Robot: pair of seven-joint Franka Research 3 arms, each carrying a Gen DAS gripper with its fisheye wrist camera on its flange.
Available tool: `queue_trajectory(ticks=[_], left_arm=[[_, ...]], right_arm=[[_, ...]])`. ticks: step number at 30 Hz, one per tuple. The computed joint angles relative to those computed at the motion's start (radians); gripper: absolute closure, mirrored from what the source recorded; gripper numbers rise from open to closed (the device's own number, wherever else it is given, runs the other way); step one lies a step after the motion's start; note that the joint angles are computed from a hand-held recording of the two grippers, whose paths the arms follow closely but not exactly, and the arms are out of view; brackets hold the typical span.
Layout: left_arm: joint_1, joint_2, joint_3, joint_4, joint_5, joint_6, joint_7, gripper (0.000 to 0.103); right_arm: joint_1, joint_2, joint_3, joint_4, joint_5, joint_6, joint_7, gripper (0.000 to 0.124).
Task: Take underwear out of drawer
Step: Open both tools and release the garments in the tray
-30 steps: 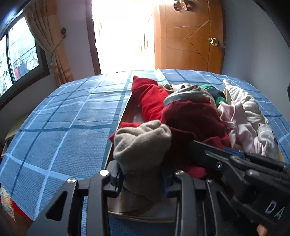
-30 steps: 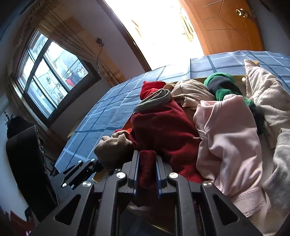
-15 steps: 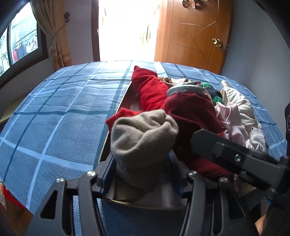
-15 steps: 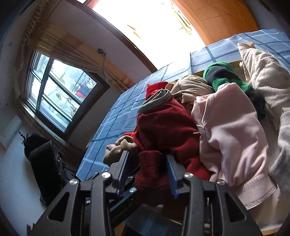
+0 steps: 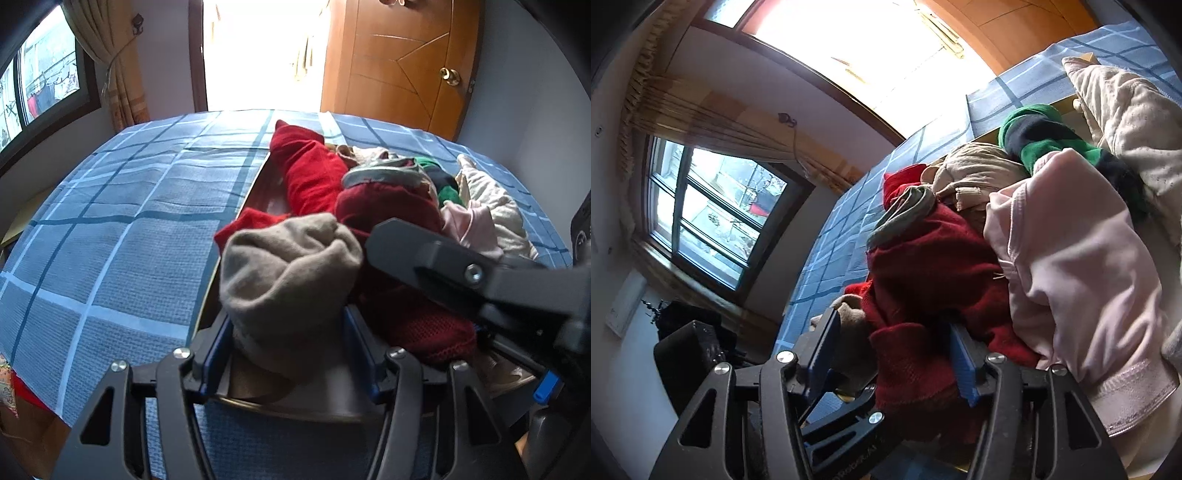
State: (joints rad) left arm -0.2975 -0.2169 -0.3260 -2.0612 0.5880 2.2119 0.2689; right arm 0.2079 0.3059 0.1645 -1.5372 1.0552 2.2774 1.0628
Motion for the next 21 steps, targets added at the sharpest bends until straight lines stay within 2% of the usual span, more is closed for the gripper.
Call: queue_trajectory(ticks=[6,9,11,12,13,15,17,21], left_arm=[[0.001,0.004,0.005,0.002,-0.005,0.004,-0.008,0.043],[-0.002,0.003,-0.003,0.004,0.009,-0.012,0.004,0.043],[-0.005,-0.001,-0.016,0.010,0.030,-0.039,-0.013,0.043],[-0.006,0.003,-0.033,0.024,0.062,-0.082,-0.035,0.038],[-0.008,0.008,-0.050,0.038,0.105,-0.125,-0.054,0.037],[-0.021,0.014,-0.072,0.055,0.180,-0.180,-0.070,0.026],[-0.038,0.025,-0.096,0.075,0.262,-0.261,-0.091,0.021],[-0.074,0.007,-0.097,0.064,0.330,-0.286,-0.120,0.011]], right_arm=[[0.010,-0.003,-0.003,-0.003,-0.034,0.022,0.032,0.064],[-0.015,-0.029,0.000,-0.034,0.023,0.002,0.009,0.065],[-0.018,-0.064,-0.008,-0.072,0.047,0.018,-0.003,0.065],[-0.017,-0.086,-0.013,-0.096,0.050,0.031,-0.024,0.065],[-0.013,-0.111,-0.020,-0.123,0.046,0.055,-0.048,0.065],[0.000,-0.153,-0.033,-0.173,0.033,0.115,-0.086,0.064],[0.014,-0.193,-0.047,-0.223,0.007,0.188,-0.120,0.064],[0.041,-0.261,-0.061,-0.314,-0.042,0.347,-0.212,0.064]])
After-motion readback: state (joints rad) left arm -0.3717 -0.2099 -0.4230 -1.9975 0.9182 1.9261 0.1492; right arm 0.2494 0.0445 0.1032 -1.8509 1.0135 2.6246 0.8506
